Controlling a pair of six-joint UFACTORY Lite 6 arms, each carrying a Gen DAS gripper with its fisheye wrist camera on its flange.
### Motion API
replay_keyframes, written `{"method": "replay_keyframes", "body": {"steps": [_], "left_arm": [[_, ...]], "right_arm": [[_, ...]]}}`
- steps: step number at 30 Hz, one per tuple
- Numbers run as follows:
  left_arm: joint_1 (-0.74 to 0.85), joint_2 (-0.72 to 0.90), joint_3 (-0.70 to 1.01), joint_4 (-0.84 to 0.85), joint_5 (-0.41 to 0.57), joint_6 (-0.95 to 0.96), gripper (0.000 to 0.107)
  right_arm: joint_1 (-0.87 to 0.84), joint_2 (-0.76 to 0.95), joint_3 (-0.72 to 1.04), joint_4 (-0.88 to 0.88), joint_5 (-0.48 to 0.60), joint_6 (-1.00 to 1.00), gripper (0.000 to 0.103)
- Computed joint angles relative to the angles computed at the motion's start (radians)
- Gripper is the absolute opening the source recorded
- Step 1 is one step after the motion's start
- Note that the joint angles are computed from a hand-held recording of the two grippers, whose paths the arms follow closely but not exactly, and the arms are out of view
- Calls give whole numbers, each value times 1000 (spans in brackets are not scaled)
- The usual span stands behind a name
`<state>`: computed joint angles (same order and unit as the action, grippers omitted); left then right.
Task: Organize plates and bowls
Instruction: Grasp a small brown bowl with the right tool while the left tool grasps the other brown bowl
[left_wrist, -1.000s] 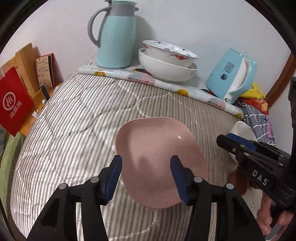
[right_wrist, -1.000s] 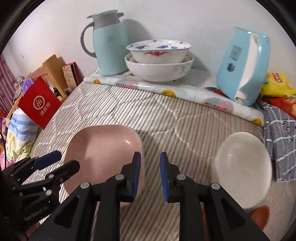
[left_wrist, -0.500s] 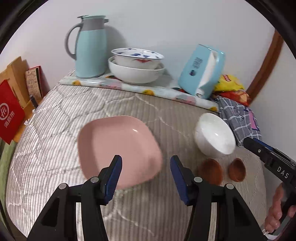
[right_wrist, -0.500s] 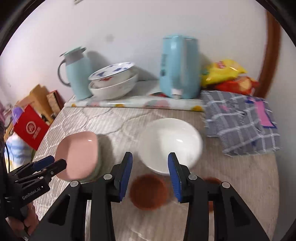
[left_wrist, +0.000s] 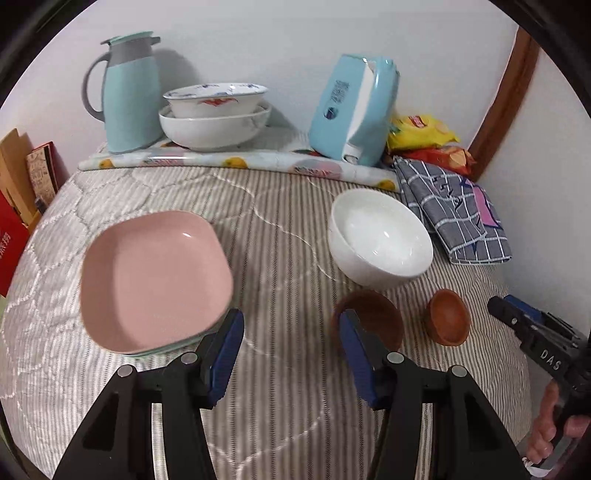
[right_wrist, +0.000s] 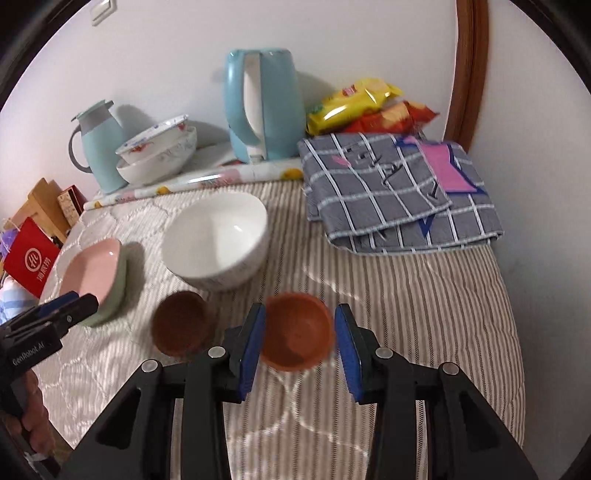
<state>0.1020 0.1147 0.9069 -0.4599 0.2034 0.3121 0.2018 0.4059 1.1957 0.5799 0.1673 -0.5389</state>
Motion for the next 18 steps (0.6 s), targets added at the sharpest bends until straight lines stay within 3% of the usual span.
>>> {"method": "replay_keyframes", "body": {"steps": [4,13,18], "left_arm": [[-34,69,24,5,-19,-18,52],[-93,230,122,-27,-36,-7,52],[-100,311,176,-87,-14,48,38]], "right_arm": [[-23,66,22,92,10,-115,32],[-54,220,129,239,67,-263,32],[-53,269,167,249,89,-278,26]]}}
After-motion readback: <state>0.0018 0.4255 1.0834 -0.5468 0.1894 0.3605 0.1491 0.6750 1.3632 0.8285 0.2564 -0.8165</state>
